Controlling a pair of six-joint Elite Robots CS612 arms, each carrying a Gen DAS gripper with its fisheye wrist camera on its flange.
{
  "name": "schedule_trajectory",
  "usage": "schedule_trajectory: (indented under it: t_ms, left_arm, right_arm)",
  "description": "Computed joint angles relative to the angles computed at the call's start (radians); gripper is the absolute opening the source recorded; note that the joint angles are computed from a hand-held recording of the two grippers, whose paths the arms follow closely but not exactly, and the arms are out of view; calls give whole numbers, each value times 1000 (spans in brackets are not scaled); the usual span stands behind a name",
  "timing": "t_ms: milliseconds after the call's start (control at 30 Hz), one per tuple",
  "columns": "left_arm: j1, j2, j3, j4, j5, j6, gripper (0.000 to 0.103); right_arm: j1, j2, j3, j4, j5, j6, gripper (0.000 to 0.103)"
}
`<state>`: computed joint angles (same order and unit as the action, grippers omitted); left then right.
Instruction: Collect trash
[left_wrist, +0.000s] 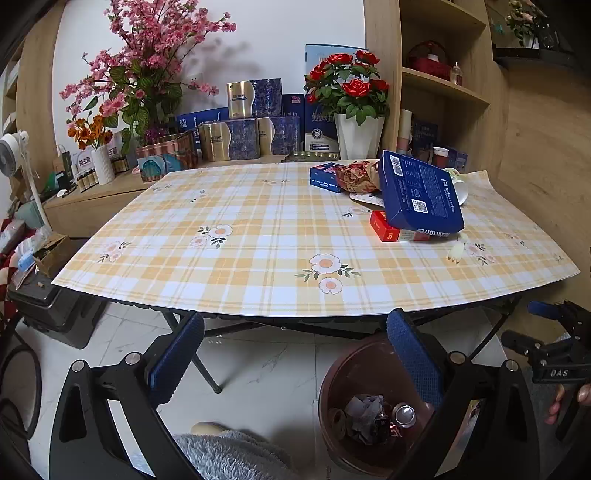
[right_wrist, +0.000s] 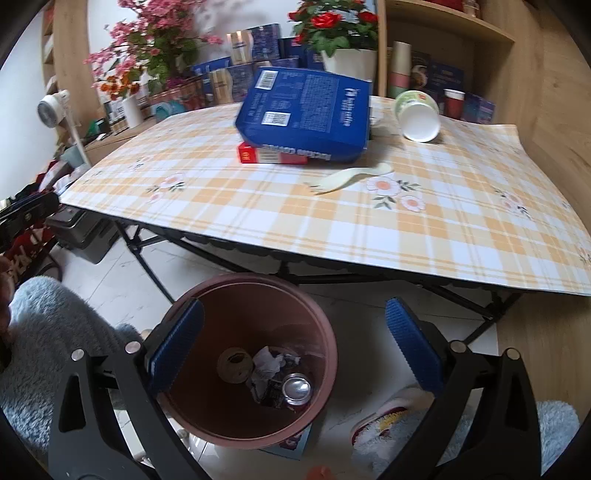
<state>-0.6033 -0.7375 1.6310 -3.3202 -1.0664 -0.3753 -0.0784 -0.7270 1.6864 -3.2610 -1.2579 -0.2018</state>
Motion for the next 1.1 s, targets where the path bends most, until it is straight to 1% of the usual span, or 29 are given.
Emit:
schedule_trajectory:
  t_ms: [33, 133, 233, 333, 533, 567, 800, 900, 1000, 1100]
  left_arm:
    - [0, 0, -1, -1, 0, -1, 97]
    - [5, 0, -5, 13, -9, -21, 97]
    - [9, 1, -14, 33, -12, -47, 97]
    - [12, 1, -18, 38, -13, -61, 97]
    - [17, -2, -17, 12, -28, -65, 97]
    - [19, -2, -17, 10, -28, -66, 97]
    - [26, 3, -36, 25, -39, -46, 97]
    - [31, 6, -55, 30, -70, -35, 97]
    - [38, 15, -87, 29, -117, -20, 97]
    - [45, 24, -126, 63, -169, -3, 97]
  right_arm:
    - [2, 1, -2, -2, -15, 5, 97]
    - [1, 2, -8, -4, -23, 20, 97]
    - [1, -3, -12, -11, -45, 31, 97]
    - [-4, -3, -9, -61, -52, 44, 97]
    - [-16, -1, -21, -52, -51, 73, 97]
    - [-16, 1, -24, -52, -62, 77, 97]
    - [-21, 10, -48, -31, -76, 94, 97]
    - [-21, 13, -60, -25, -98, 83, 97]
    - [-24, 19, -74, -19, -112, 84, 97]
    - [-30, 28, -96, -2, -121, 105, 97]
